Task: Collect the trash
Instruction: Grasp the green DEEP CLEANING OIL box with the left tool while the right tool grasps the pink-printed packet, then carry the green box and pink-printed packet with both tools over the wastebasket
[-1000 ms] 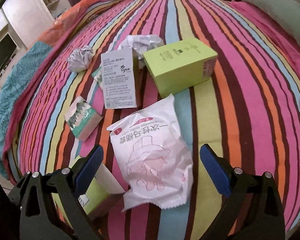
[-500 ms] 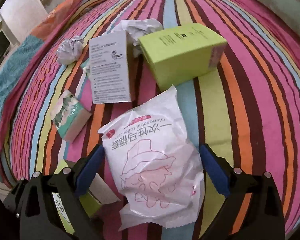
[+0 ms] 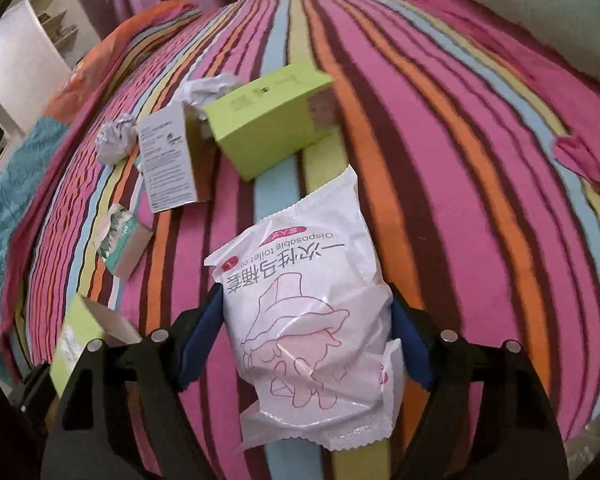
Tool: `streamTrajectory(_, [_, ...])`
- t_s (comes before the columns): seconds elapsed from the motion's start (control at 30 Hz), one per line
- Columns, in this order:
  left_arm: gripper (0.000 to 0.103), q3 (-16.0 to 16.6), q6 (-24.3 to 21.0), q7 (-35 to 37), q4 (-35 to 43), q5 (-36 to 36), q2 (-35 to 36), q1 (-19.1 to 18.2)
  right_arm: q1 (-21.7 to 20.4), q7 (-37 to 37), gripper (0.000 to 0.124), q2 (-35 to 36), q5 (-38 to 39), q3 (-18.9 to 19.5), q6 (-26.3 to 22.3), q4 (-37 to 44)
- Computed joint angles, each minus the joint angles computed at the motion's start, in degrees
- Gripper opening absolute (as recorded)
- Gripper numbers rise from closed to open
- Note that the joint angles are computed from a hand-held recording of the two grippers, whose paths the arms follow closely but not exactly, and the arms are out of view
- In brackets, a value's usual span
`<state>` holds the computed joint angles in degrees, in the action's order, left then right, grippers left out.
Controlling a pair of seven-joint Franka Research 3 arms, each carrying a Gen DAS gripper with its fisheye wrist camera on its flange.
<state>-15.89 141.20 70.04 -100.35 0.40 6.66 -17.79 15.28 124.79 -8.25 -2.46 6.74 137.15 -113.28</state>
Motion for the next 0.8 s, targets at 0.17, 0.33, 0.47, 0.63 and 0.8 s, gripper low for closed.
streamTrajectory(0.17, [0.064,0.8,0.68,-0.17,-4.7,-1.73,-4.59,1.05,-1.09,3.91,0.074,-3.97,-2.91,0.9,-1.15,-2.84])
streamTrajectory(0.33, [0.064,1.8,1.18,-0.11,-9.98,-3.15,-9.51,1.54,-2.02,7.88,0.074,-8.95,-4.66,2.37,-1.28,-6.43])
streamTrajectory(0.47, [0.064,2.56,1.86,0.13,-13.85,-4.77,-13.2,1.38,-2.25,9.6,0.074,-12.06,-4.97,3.85,-1.32,-8.67])
streamTrajectory(0.63, [0.064,3.2,2.6,0.67,-18.08,-5.46,-17.62,0.58,-2.2,10.8,0.074,-16.46,-4.12,5.35,-0.77,-12.11])
streamTrajectory(0.8, [0.064,3.89,2.72,1.98,-21.8,-6.25,-21.95,-0.88,-2.11,12.17,0.074,-20.5,-3.08,7.05,-0.81,-14.9])
